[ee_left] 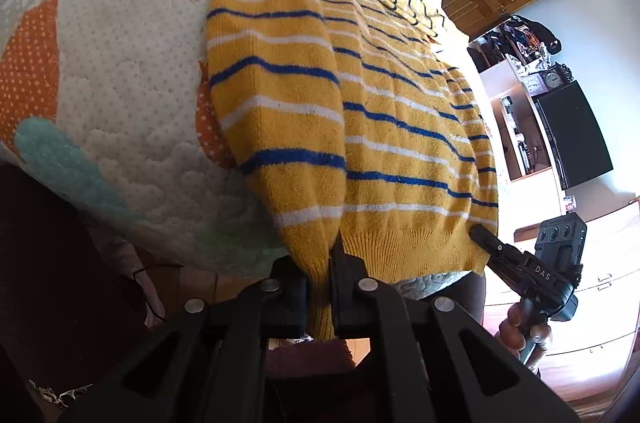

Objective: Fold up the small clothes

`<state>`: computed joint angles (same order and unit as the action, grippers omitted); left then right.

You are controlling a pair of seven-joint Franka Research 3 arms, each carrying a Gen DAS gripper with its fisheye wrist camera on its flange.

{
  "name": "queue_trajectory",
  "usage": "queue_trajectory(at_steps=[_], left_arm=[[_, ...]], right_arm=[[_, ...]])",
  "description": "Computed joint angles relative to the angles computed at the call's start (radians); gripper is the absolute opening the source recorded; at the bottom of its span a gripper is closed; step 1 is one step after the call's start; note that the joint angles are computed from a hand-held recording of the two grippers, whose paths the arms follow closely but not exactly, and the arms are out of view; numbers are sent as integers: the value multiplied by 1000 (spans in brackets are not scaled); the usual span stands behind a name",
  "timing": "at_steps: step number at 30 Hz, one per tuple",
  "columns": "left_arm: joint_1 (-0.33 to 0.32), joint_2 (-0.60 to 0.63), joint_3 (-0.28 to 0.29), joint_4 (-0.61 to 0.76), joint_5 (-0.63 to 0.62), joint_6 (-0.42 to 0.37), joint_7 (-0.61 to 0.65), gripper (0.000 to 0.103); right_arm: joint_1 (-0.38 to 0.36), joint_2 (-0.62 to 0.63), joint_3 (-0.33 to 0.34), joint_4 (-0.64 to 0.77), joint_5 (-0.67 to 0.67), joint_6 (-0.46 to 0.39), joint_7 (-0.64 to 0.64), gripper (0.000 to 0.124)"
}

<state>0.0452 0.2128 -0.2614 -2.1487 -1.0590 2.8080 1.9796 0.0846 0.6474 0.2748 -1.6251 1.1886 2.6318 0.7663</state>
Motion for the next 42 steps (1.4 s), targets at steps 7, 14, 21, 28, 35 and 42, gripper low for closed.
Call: queue_trajectory(at_steps=[7, 14, 21, 28, 35, 42], left_arm=[[-55, -158, 16, -106, -159, 107, 148, 7], [-100, -146, 74, -107, -123, 71, 94, 6], [-84, -146, 69, -122, -235, 56, 166, 22], [-101, -117, 89, -108, -183, 149, 146, 59], [-41, 8, 37, -14, -37, 55, 66, 57], [-6, -16, -15, -19, 104, 37, 7, 6]], right_arm=[[-37, -149, 18, -161, 209, -1, -223, 9], [10, -164, -55, -199, 231, -38, -230, 5], [28, -152, -67, -179, 264, 69, -219, 39], [30, -147, -70, -162, 275, 71, -237, 44], [52, -73, -51, -82, 156, 119, -135, 44], [8, -52, -13, -53, 95, 23, -120, 9]])
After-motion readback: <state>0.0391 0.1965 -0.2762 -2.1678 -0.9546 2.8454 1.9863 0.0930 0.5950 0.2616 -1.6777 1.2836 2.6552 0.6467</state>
